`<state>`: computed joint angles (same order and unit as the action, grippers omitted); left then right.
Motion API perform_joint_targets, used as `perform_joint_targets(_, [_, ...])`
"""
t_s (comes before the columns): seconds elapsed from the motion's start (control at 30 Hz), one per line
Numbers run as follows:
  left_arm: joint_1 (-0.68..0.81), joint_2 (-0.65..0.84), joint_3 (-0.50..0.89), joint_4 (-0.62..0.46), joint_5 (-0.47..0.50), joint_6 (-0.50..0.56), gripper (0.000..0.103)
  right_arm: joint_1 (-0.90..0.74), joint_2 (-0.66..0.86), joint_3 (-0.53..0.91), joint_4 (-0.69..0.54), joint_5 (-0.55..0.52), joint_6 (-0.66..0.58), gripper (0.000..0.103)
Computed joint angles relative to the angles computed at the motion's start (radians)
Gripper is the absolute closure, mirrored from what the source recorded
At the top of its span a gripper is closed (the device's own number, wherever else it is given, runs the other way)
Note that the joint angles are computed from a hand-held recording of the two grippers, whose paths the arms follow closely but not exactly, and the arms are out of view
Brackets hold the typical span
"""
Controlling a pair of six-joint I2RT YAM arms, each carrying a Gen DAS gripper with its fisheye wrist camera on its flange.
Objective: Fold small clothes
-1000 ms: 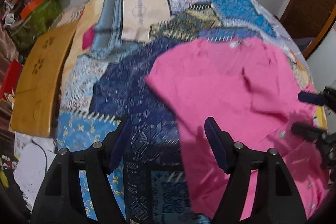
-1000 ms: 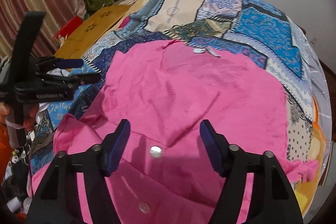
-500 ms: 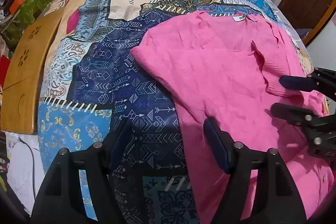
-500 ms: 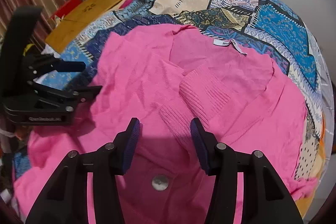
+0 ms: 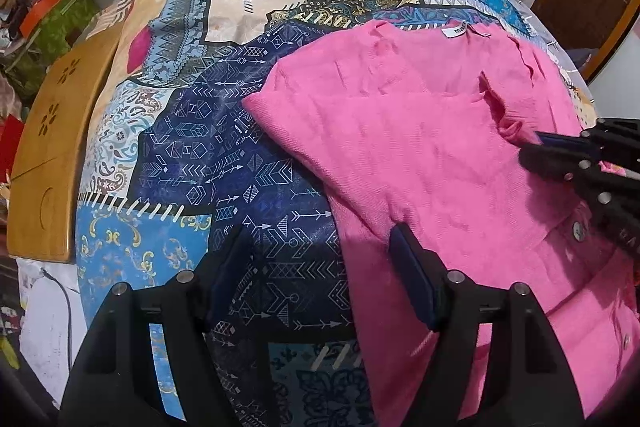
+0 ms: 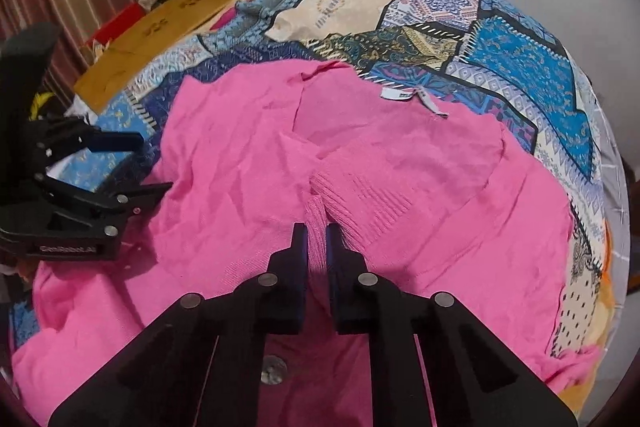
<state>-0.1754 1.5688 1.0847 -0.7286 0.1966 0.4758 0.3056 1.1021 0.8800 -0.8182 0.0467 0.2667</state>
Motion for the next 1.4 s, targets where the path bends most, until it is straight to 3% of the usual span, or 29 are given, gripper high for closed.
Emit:
perform_joint_targets(0.2, [-0.018, -0.007, -0.007, 0.012, -0.036, -0.003, 0.029, -0.075, -0.122, -0.003, -0.046, -0.013, -0.008, 0.096])
perform_joint_targets(0.63, [-0.039, -0.010, -0.012, 0.025, -0.087, -0.033, 0.023, -0.447, -0.303, -0.085, -0.190, -0.228, -0.156, 0.096])
perform_joint_targets(0.93, [-0.089, -0.046, -0.010, 0.014, -0.170, -0.047, 0.023, -0.533, -0.380, -0.120, -0.271, -0.279, -0.201, 0.096])
perform_joint_targets(1.2, [-0.134, -0.107, 0.077, -0.057, -0.158, -0.106, 0.023, -0.831, -0.418, -0.042, -0.389, -0.395, -0.419, 0.095])
perform_joint_targets(1.3, [-0.174, -0.134, 0.115, -0.079, -0.163, -0.132, 0.023, -0.999, -0.420, -0.010, -0.446, -0.465, -0.552, 0.085])
perform_joint_targets(1.4, [-0.232, -0.145, 0.161, -0.098, -0.176, -0.169, 0.023, -1.216, -0.412, 0.024, -0.516, -0.550, -0.732, 0.065])
